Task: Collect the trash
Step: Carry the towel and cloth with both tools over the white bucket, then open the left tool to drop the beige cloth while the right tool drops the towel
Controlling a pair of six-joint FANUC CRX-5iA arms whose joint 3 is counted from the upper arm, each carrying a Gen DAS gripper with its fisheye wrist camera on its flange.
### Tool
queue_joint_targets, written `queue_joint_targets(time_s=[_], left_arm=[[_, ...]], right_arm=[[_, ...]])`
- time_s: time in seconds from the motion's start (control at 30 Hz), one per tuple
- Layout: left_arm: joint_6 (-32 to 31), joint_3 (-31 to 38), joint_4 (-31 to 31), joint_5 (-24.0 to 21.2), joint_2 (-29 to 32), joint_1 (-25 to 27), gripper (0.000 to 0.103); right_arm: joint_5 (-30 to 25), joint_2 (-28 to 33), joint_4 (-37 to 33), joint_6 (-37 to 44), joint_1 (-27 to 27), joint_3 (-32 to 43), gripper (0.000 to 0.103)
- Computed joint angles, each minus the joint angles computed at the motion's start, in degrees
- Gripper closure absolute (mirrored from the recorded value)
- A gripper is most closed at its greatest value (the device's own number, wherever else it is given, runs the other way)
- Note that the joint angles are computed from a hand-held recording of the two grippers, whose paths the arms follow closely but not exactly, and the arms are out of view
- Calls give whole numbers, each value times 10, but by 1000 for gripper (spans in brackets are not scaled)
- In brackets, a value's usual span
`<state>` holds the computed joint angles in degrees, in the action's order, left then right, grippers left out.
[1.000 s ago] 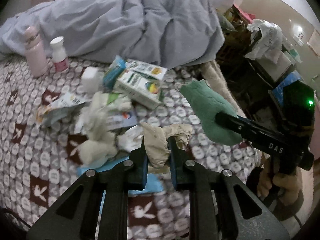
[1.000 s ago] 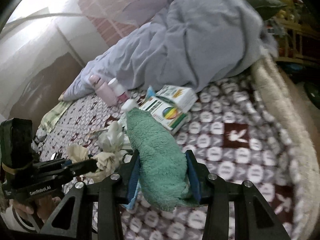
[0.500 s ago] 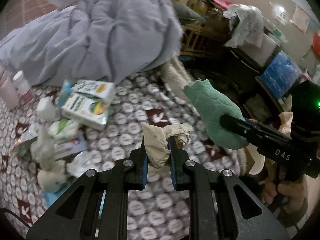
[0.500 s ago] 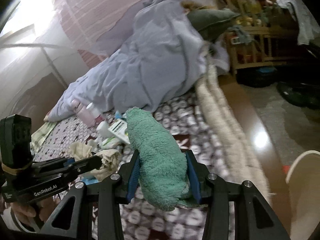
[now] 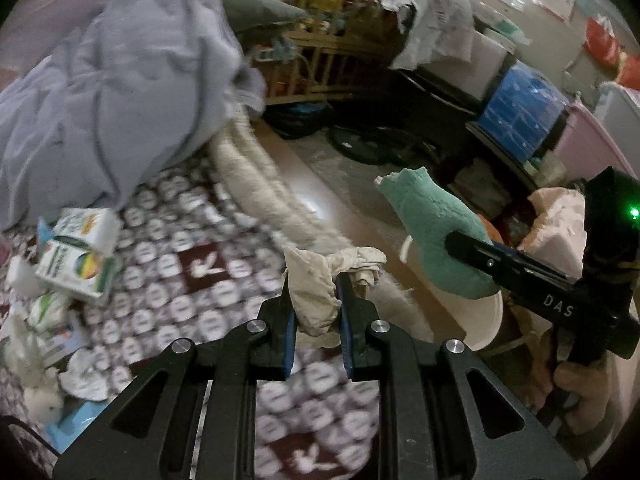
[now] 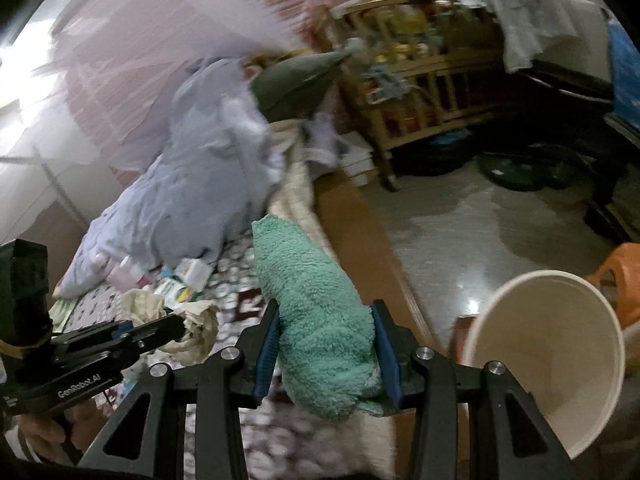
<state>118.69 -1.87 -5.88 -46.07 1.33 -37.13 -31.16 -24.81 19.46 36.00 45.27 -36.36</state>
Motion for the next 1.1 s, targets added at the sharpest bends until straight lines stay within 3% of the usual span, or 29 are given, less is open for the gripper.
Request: queue_joint_targets(time_s=[0.37,0.9,0.97,1.1], left_arm=[[-78,85,71,17,106,-28,88],[-171,187,169,21,233,-51,87],[-179,187,183,28,238,-51,84],[-189,190,199,28,248,-51,59]], right_arm=[[-39,-52,4,-20,-81,-43,61],[-53,-52,-64,21,-195,-55,61],[-53,-47,-68,23,-204,-55,61],[-65,-33,-53,-2,-207,-55,55]])
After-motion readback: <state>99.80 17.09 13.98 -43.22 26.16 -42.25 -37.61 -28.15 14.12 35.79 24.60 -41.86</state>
